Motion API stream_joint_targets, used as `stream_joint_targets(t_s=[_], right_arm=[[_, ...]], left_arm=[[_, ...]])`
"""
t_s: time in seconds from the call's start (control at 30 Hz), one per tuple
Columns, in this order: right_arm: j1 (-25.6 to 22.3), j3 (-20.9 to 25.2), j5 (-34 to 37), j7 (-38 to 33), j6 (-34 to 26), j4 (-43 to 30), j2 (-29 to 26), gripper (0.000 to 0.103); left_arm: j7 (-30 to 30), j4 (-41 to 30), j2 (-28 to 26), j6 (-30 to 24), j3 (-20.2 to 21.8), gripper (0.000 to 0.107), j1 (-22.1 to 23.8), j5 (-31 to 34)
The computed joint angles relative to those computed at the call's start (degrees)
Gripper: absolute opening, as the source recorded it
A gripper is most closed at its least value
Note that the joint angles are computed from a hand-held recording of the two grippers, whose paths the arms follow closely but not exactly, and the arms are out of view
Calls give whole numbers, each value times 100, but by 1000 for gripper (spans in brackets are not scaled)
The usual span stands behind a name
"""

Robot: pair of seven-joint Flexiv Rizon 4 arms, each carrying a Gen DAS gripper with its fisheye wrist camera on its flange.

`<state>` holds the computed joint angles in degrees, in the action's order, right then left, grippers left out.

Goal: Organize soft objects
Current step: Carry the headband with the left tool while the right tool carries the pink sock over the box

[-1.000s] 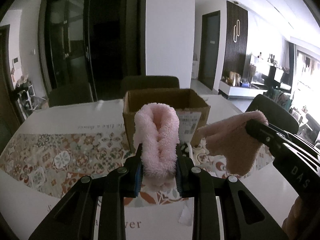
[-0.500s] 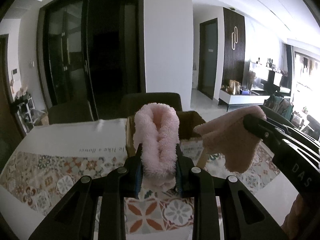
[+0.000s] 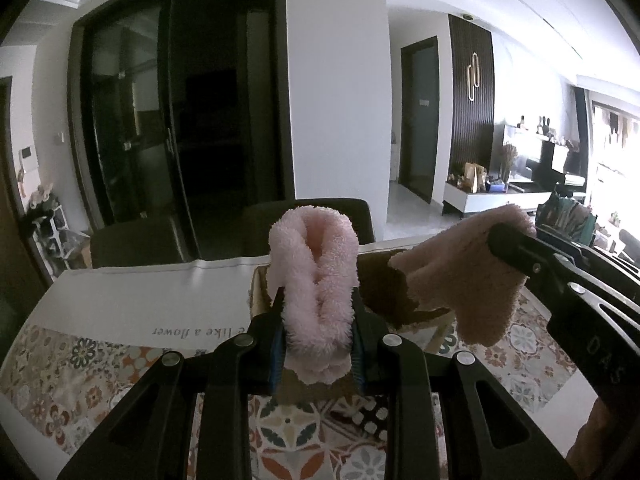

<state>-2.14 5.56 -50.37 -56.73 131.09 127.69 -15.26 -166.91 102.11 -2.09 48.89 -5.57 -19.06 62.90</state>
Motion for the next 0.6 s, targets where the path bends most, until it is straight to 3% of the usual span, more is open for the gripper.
stream_joint_targets(t_s=[0.13, 0.33, 0.6], right_arm=[[82, 9, -103, 80, -211, -342, -233, 13], [332, 79, 323, -352, -632, -662, -554, 13], [180, 388, 151, -361, -1230, -1235, -1072, 13]], left_arm=[[226, -183, -279, 253, 122, 27, 149, -219], [751, -437, -744, 592, 389, 28, 215, -662], [1238, -690, -1290, 730, 785, 30, 102, -1211]])
